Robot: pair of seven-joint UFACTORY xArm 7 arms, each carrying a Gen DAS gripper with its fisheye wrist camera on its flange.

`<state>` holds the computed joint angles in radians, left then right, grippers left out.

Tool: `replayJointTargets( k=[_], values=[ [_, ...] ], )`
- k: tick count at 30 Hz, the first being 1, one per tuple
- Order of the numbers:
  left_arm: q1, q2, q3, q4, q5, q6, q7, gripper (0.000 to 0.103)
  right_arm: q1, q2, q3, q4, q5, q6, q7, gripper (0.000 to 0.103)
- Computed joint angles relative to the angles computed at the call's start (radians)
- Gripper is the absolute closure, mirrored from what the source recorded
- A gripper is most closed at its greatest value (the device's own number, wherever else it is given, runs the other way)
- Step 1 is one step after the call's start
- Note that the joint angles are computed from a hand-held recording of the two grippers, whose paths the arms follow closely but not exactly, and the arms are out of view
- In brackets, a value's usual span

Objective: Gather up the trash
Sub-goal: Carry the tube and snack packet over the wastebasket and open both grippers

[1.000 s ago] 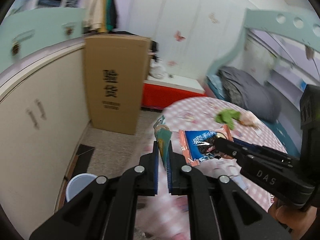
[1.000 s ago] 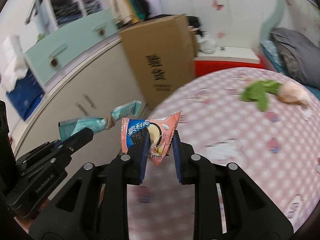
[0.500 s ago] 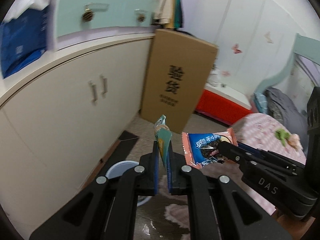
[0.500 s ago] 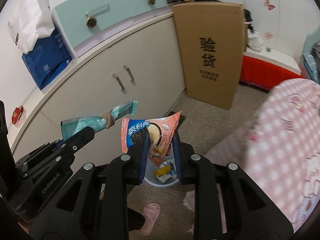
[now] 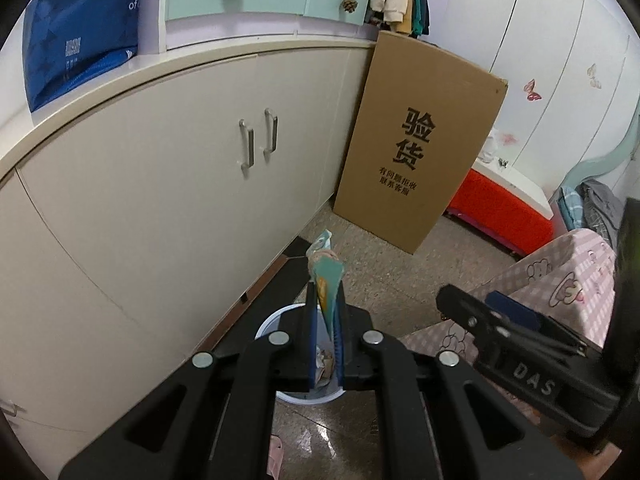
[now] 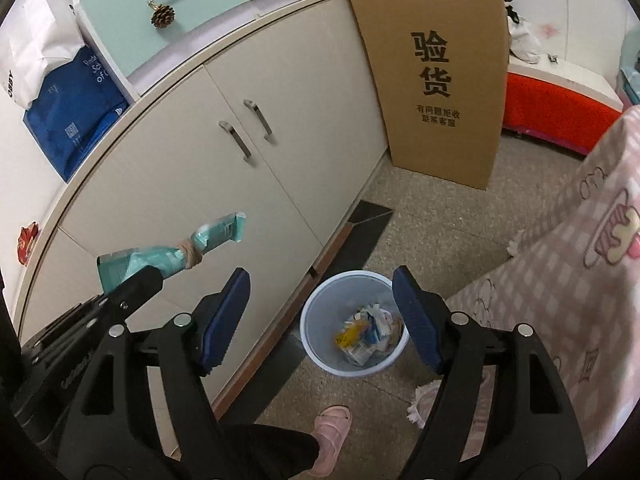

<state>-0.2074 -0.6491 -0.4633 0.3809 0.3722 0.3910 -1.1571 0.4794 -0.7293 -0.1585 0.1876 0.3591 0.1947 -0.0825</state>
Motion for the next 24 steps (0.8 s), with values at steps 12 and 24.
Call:
replayJointTargets(
  k=[12,24],
  values=[
    [-0.019,0.020,-0.016,0.026,0.013,0.027,-0.021,0.096,-0.075,-0.145,0.024,-0.049,-0.037,0.054,0.031,0.030],
    [0.014,0.064,-0.055,0.076,0.078,0.045,-0.071,0.096,-0.062,-0.178,-0.004,-0.062,-0.041,0.001,0.038,0.029]
  ],
)
